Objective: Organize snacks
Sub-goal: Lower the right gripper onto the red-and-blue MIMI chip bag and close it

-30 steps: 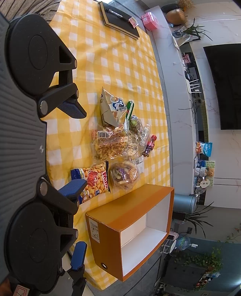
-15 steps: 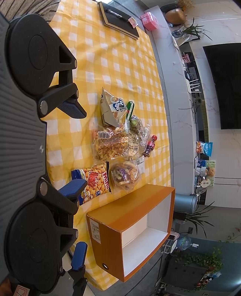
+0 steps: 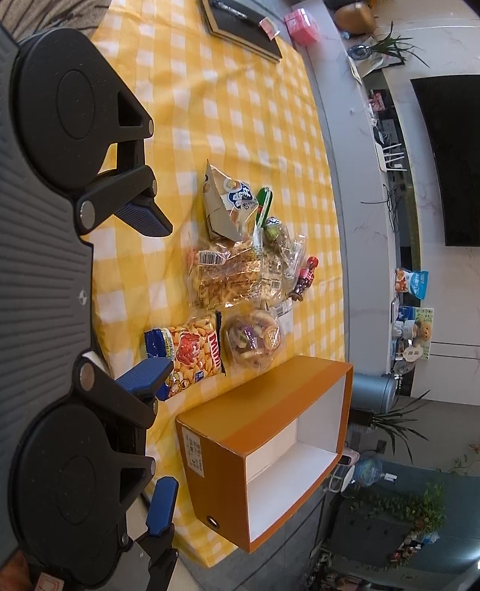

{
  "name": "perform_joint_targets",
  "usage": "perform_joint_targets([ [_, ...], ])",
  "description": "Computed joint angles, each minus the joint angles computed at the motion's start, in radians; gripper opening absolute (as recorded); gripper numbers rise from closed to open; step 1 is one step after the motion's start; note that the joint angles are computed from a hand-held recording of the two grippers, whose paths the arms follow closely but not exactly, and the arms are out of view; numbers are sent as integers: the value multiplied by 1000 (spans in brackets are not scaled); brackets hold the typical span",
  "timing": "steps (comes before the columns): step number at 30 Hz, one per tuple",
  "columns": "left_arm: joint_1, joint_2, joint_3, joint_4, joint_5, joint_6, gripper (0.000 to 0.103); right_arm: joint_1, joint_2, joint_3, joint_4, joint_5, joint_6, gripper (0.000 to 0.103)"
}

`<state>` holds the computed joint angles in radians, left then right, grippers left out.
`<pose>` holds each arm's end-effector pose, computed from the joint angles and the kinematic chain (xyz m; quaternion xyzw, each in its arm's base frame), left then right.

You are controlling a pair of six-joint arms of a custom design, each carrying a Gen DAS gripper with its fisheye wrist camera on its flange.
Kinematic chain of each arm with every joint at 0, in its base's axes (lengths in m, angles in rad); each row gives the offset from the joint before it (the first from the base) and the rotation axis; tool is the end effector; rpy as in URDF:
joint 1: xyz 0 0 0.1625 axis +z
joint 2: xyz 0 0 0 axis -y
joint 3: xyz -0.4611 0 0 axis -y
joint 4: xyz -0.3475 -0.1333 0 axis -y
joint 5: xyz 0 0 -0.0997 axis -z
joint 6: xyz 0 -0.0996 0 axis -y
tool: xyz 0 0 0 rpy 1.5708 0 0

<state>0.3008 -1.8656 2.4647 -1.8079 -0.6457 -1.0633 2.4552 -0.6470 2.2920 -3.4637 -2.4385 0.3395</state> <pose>-0.1519 -0.2700 0.3164 0.1707 0.8673 -0.3402 0.3207 0.3880 -0.2438 0.0559 0.1922 -0.8812 0.3315 0.2770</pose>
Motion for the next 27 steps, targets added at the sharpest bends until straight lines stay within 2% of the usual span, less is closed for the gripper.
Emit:
perform_joint_targets([
  [6,53,-28,47,-153,22,106,88,-20,14,12,-78,27,-21,91],
  [14,158,-30,113,-411,48,276,88,-49,76,7,-199,-8,-59,91],
  [19,225,-4,125,-442,67,290,88,-83,110,3,-286,-6,-56,92],
  [23,287,-2,123,-508,15,328,88,-98,133,-18,-278,-21,-61,92],
  [27,312,0,124,-554,-2,337,88,-120,162,-47,-266,-5,-85,92],
])
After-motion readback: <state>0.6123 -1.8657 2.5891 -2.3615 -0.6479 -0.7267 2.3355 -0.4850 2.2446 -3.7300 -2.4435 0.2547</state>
